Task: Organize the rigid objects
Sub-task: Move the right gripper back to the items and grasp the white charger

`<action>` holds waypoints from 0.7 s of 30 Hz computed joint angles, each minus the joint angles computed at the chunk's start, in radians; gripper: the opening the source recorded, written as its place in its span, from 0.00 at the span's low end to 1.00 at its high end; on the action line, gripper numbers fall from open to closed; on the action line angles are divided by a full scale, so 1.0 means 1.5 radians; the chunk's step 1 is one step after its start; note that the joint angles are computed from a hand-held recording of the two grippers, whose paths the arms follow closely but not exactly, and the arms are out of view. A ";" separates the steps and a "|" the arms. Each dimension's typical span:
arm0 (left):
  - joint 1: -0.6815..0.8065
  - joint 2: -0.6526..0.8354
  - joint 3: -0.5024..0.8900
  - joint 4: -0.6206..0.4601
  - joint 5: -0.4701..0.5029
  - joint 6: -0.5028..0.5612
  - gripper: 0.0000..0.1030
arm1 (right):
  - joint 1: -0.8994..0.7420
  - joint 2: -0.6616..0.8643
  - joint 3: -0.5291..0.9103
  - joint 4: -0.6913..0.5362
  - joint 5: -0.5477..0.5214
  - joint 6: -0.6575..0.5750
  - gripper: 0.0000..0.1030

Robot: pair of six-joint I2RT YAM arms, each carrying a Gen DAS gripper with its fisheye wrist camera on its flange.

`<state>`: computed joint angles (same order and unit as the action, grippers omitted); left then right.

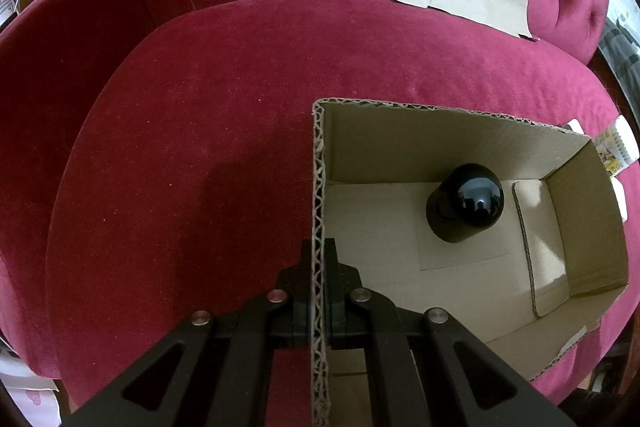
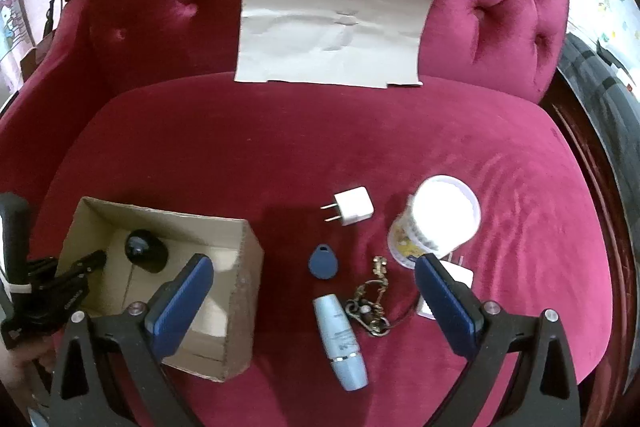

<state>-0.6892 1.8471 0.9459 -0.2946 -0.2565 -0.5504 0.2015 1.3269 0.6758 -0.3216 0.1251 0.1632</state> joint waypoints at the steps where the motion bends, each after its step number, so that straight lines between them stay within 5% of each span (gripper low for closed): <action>1: 0.000 0.000 0.000 0.000 0.000 0.000 0.03 | -0.004 -0.002 -0.001 0.000 0.000 -0.003 1.00; 21: 0.000 0.004 0.005 -0.003 -0.001 0.000 0.03 | -0.183 0.026 -0.054 0.067 -0.037 -0.078 1.00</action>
<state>-0.6899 1.8529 0.9540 -0.2991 -0.2585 -0.5507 -0.0733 1.3664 0.5950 -0.2217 0.0703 0.0468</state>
